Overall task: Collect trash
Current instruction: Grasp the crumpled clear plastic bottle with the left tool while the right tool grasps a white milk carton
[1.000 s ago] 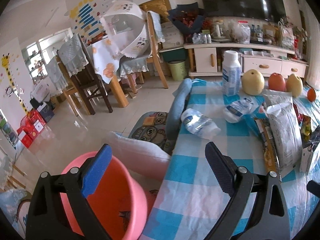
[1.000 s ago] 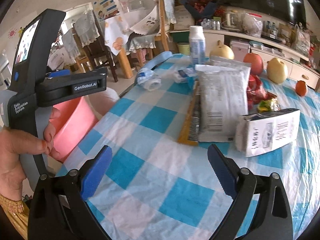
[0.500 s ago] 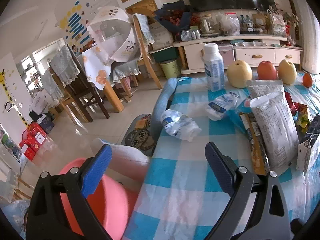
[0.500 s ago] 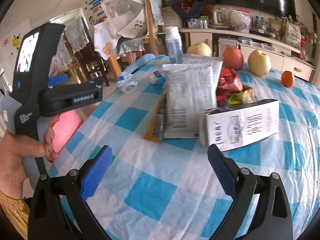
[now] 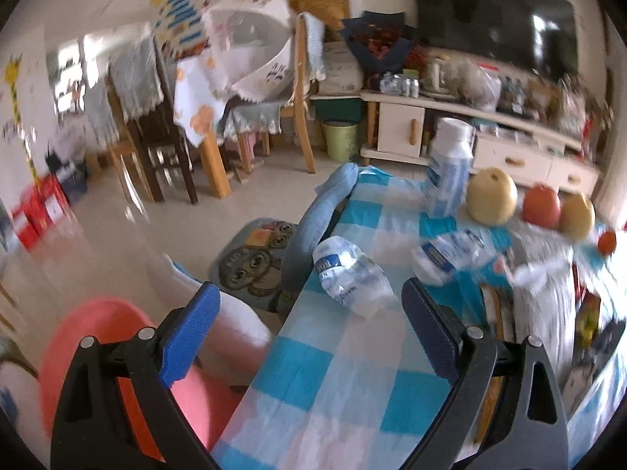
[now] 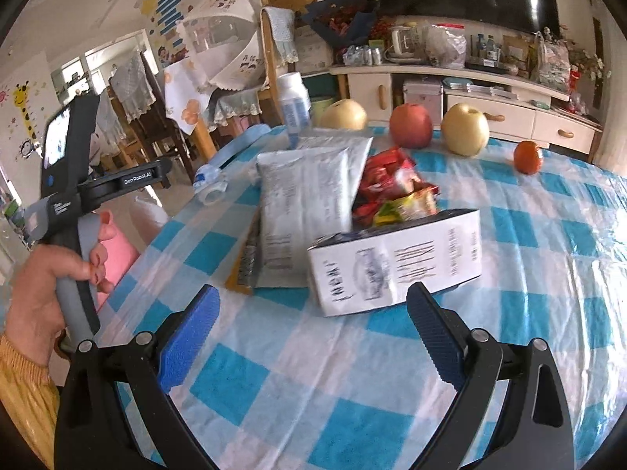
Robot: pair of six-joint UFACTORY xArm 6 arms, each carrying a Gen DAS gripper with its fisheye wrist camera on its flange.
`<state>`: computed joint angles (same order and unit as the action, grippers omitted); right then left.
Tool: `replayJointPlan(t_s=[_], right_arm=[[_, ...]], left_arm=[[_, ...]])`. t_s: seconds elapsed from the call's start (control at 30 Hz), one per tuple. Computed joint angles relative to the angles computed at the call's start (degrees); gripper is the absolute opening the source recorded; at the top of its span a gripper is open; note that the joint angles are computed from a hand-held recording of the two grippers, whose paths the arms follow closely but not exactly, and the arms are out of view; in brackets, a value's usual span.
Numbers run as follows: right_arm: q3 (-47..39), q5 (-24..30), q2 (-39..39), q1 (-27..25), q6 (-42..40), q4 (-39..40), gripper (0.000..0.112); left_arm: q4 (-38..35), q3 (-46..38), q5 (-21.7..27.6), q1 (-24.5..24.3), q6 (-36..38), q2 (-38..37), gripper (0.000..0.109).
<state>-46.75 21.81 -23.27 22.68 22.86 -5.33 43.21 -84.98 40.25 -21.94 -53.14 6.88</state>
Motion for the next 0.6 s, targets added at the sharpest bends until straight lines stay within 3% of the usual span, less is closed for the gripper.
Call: replayJointPlan(t_s=[0.33, 0.6], right_arm=[[-0.15, 1.5, 0.0, -3.58, -6.57, 8.87, 0.095], [-0.89, 4.35, 1.0, -5.37, -9.58, 13.12, 0.095]], left_arm=[[-20.29, -14.88, -2.33, 3.9, 11.47, 14.77, 0.09], [-20.48, -29.18, 7.14, 3.29, 10.34, 25.08, 0.079]])
